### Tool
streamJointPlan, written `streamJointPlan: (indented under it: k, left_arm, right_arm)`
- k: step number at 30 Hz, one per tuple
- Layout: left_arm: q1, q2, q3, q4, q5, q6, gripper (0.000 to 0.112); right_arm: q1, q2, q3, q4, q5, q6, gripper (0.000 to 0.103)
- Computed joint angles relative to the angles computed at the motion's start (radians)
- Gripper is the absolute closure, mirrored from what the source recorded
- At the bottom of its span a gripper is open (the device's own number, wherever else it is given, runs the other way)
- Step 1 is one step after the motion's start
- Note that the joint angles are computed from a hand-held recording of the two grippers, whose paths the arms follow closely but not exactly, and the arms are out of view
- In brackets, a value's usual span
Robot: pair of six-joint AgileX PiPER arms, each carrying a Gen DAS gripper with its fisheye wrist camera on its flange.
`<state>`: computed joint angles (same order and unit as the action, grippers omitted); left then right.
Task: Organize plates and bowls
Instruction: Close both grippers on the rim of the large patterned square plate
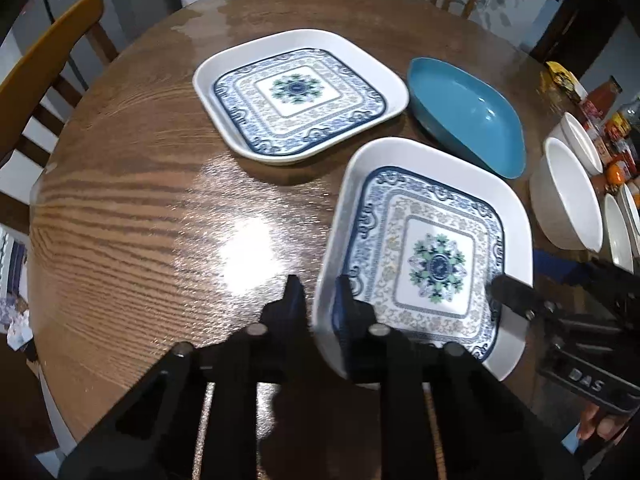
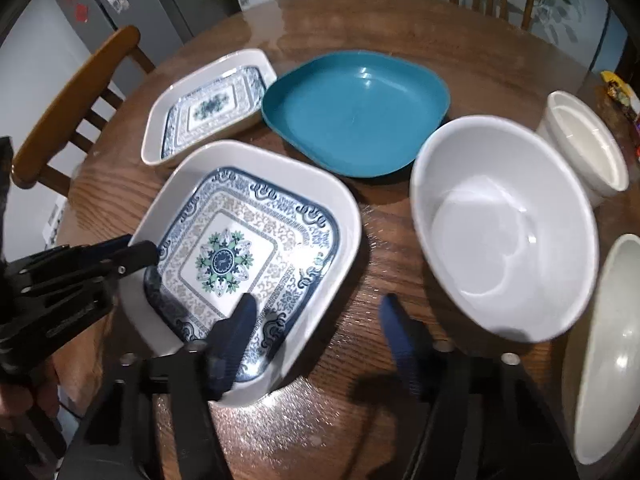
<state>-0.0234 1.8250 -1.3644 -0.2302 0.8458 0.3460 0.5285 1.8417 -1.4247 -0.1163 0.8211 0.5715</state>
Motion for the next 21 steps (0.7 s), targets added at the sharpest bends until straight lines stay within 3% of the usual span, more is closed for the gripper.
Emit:
streamJointPlan:
  k: [2, 5, 9, 21]
  left_arm:
    - [-0.004, -0.003, 0.006, -0.001, -0.009, 0.013, 0.102]
    - [0.014, -0.003, 0.007, -0.024, -0.005, 0.042, 0.102]
    - [0.064, 0.003, 0.000, -0.056, 0.011, 0.069, 0.103]
    - [0.205, -0.150, 0.138, -0.052, 0.030, 0.039, 0.104]
  right_arm:
    - [0.002, 0.010, -0.019, 0.016, 0.007, -0.037, 0.063]
    - [0.021, 0.029, -0.052, -0.023, 0.036, -0.034, 0.065]
    - [0.008, 0.025, -0.056, 0.029, 0.024, -0.085, 0.076]
    - [0.074, 0.126, -0.240, 0.106, 0.062, -0.218, 0.077]
